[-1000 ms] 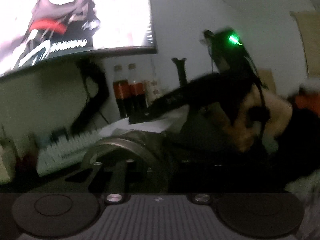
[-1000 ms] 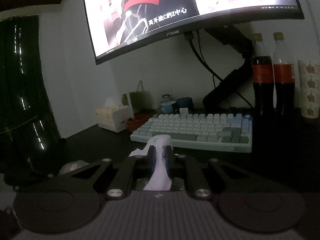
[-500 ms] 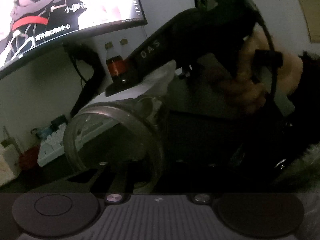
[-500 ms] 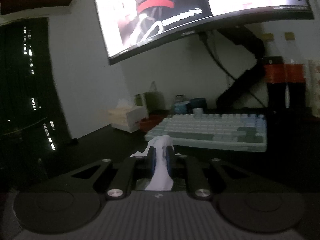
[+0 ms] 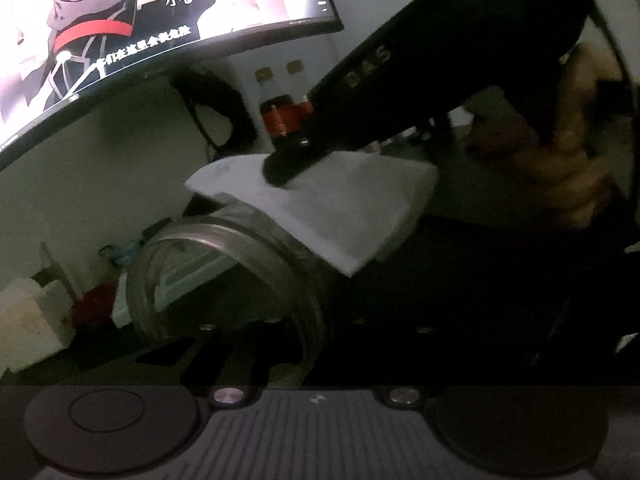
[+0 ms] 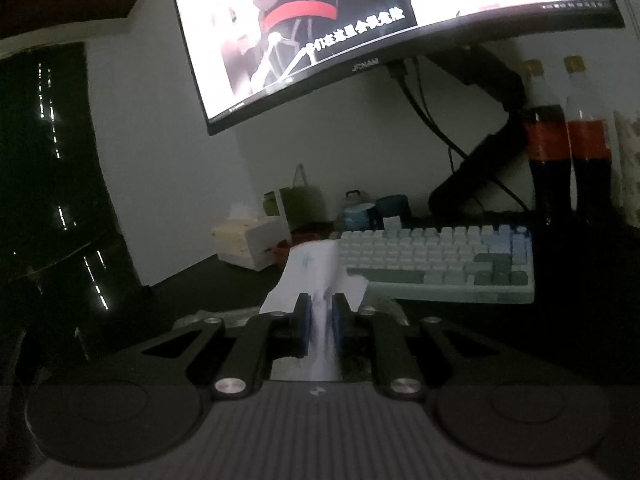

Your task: Clean container

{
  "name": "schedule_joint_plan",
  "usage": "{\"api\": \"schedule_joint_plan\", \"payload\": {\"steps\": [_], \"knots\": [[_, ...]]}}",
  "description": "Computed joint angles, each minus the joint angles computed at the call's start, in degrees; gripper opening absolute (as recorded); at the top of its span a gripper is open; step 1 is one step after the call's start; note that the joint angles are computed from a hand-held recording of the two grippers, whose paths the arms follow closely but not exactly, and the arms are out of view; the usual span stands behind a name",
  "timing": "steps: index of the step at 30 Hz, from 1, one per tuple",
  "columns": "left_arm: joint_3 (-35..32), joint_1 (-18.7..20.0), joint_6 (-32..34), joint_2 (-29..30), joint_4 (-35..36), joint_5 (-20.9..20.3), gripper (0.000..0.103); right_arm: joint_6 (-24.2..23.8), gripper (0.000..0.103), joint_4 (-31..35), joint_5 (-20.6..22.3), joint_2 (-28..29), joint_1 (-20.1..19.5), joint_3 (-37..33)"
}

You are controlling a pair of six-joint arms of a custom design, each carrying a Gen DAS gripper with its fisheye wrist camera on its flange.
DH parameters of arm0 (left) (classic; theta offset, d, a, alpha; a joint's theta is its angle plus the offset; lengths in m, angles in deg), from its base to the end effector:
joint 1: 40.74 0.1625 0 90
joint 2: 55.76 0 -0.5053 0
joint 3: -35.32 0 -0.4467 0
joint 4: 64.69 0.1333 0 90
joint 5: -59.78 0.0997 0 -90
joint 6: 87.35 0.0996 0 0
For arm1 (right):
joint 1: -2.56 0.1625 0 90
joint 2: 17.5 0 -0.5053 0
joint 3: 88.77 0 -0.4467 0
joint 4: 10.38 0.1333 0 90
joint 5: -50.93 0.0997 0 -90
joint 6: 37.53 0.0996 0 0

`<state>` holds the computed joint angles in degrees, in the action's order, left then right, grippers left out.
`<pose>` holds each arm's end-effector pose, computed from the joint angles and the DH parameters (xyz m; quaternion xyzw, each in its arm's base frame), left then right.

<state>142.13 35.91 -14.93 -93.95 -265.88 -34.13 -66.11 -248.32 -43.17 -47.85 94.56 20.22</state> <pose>-0.0387 -0.7109 0.0532 0.6428 0.6739 -0.3313 0.1512 0.1489 -0.6474 0.0380 0.1972 -0.7984 0.5462 0.1593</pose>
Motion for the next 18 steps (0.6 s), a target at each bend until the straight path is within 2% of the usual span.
{"api": "schedule_joint_plan", "payload": {"steps": [6, 14, 18], "knots": [[1.28, 0.96, 3.30, -0.63, 0.05, -2.48, 0.008, 0.01, 0.014, 0.32, 1.06, -0.16, -0.29, 0.04], [0.06, 2.87, 3.91, -5.23, 17.03, -8.55, 0.018, -0.35, 0.015, 2.90, 4.86, -0.68, -0.51, 0.46], [0.09, 3.66, 5.41, -6.42, 21.87, -10.76, 0.021, -2.12, 0.015, 4.19, 8.87, -1.08, -0.85, 2.19]]}}
